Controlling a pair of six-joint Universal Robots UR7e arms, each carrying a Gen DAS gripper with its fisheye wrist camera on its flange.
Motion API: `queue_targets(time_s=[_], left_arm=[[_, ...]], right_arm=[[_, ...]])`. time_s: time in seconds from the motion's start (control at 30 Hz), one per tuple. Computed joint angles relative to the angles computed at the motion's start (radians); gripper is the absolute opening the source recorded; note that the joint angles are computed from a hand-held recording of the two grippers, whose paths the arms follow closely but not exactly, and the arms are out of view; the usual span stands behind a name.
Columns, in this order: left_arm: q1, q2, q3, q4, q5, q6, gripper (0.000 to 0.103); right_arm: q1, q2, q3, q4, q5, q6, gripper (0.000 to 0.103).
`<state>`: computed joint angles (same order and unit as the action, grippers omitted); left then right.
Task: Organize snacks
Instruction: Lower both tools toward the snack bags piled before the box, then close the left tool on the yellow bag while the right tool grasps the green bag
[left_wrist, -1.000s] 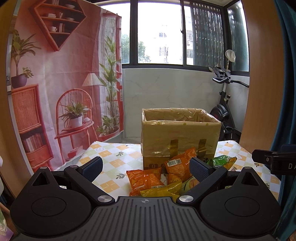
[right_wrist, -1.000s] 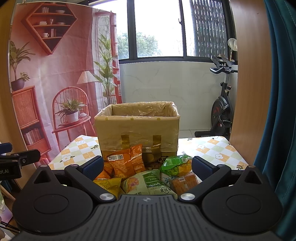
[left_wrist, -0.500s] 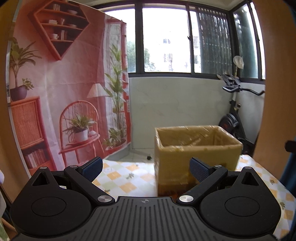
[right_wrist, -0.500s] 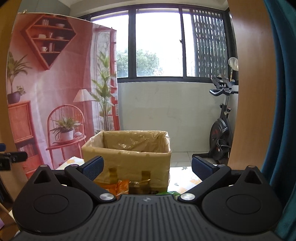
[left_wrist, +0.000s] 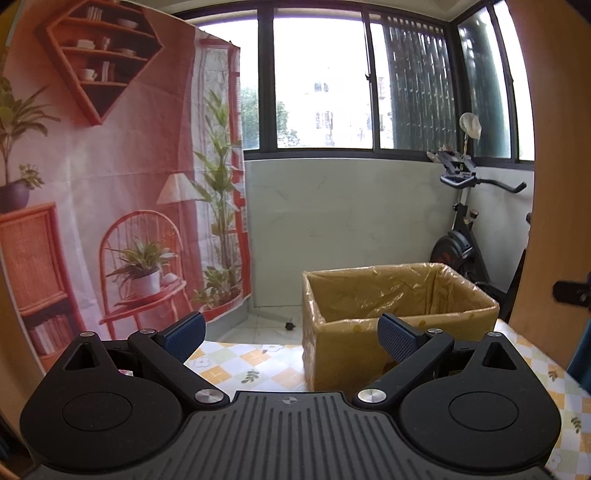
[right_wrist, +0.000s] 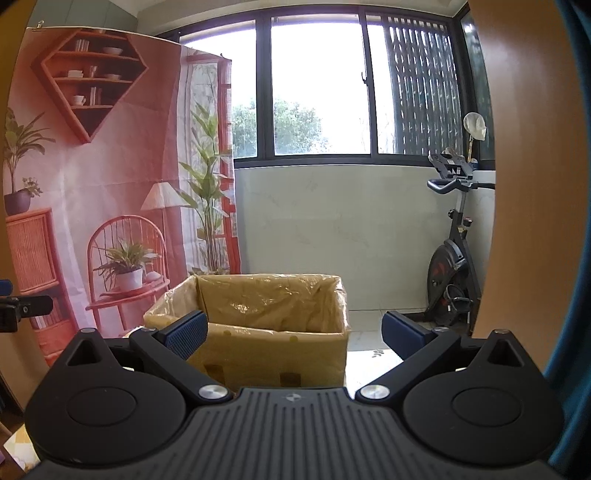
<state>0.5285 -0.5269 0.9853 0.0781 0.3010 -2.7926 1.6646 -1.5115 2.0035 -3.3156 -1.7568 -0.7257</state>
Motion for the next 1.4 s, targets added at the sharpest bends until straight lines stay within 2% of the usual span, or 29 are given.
queue_targets(time_s=[0.23,0.33,0.57,0.63,0.83,1.0,1.13,1.3,1.4], left_arm=[[0.046,0.055,-0.106,0.21,0.022,-0.191,0.101],[0.064,0.11,-0.172,0.383,0.036,-0.349,0.101],[0.11,0.203,-0.217,0.681,0.2,-0.767,0.1],[0.123,0.219,-0.221,0.729,0.248,-0.835,0.1],[0.153,0.33,-0.369,0.937,0.361,-0.932,0.1],[0.177,0.398,-0.476,1.052,0.443,-0.962,0.1],[0.185,0.45,-0.541,1.12,0.448,-1.009,0.1],[0.212,0.397,-0.451,1.042,0.504,-1.055,0.098],[0.217,0.369,-0.404,1.003,0.508,-1.044,0.09]], right_arm=[[-0.008,0.083,-0.076,0.031,-0.021,0.008,0.102],[-0.031,0.097,-0.091,0.06,-0.005,0.038,0.102],[-0.086,0.13,-0.083,0.086,-0.056,0.043,0.1],[-0.103,0.131,-0.075,0.104,-0.059,0.054,0.1],[-0.141,0.129,-0.072,0.154,-0.042,0.072,0.1],[-0.157,0.134,-0.093,0.164,-0.035,0.09,0.1],[-0.168,0.141,-0.099,0.156,-0.05,0.087,0.1],[-0.187,0.147,-0.102,0.166,-0.079,0.087,0.1],[-0.195,0.153,-0.103,0.175,-0.104,0.081,0.1]])
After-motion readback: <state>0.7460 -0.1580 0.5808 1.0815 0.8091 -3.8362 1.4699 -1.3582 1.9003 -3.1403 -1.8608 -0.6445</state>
